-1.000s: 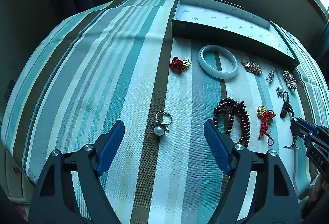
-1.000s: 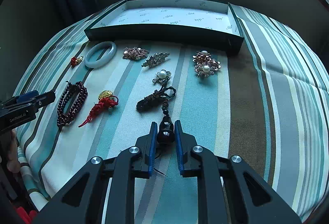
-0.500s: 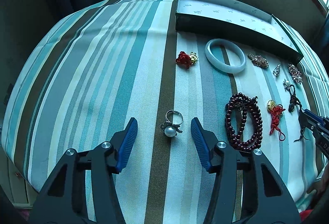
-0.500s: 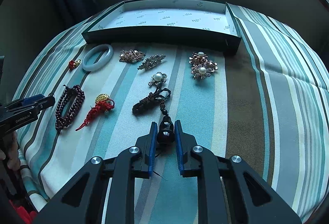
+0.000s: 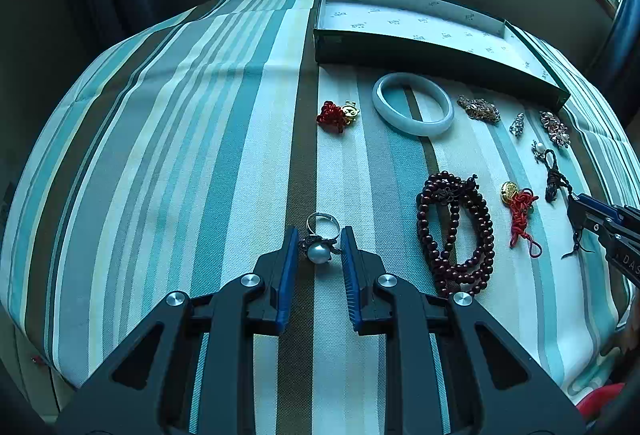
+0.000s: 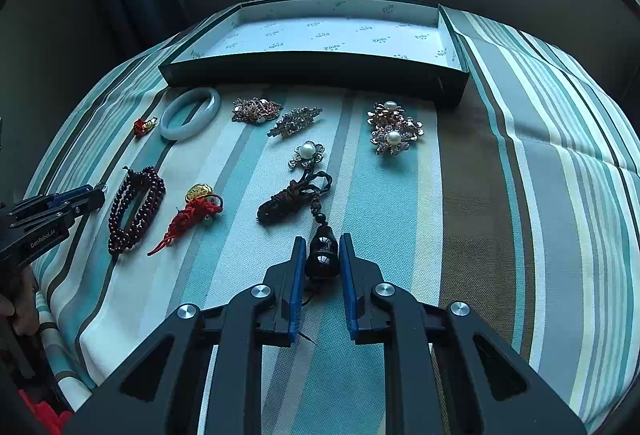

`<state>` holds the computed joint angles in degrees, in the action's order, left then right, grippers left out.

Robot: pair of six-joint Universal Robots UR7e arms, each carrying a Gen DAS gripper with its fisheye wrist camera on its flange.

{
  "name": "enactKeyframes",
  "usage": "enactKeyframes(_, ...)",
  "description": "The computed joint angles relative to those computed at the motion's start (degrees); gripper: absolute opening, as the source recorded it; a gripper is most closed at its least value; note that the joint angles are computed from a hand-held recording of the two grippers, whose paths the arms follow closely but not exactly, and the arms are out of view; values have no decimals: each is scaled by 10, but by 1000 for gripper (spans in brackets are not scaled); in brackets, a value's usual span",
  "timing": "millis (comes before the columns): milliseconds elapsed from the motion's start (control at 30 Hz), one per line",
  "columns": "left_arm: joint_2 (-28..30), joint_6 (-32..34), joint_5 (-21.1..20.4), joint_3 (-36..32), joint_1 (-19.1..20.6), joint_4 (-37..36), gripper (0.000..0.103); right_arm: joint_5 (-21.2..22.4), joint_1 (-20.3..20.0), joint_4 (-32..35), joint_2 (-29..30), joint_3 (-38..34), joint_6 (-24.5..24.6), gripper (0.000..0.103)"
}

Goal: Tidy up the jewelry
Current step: 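Grasp the pearl ring with the left gripper while the right gripper holds the black pendant, then carry the ring and pendant into the white tray and open both grippers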

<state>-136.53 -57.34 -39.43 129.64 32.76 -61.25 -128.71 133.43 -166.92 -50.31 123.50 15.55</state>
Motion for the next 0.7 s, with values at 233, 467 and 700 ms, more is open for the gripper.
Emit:
enactKeyframes(233, -1, -23, 4, -8, -15, 25, 21, 2, 4, -16, -1, -1, -4, 17)
enactKeyframes(467, -8, -20, 2, -15, -26, 0, 21, 5, 11, -35, -9, -6, -11, 17)
enactKeyframes(700, 9, -14, 14, -22, -39, -20, 21, -1, 17, -59, -19, -12, -22, 17)
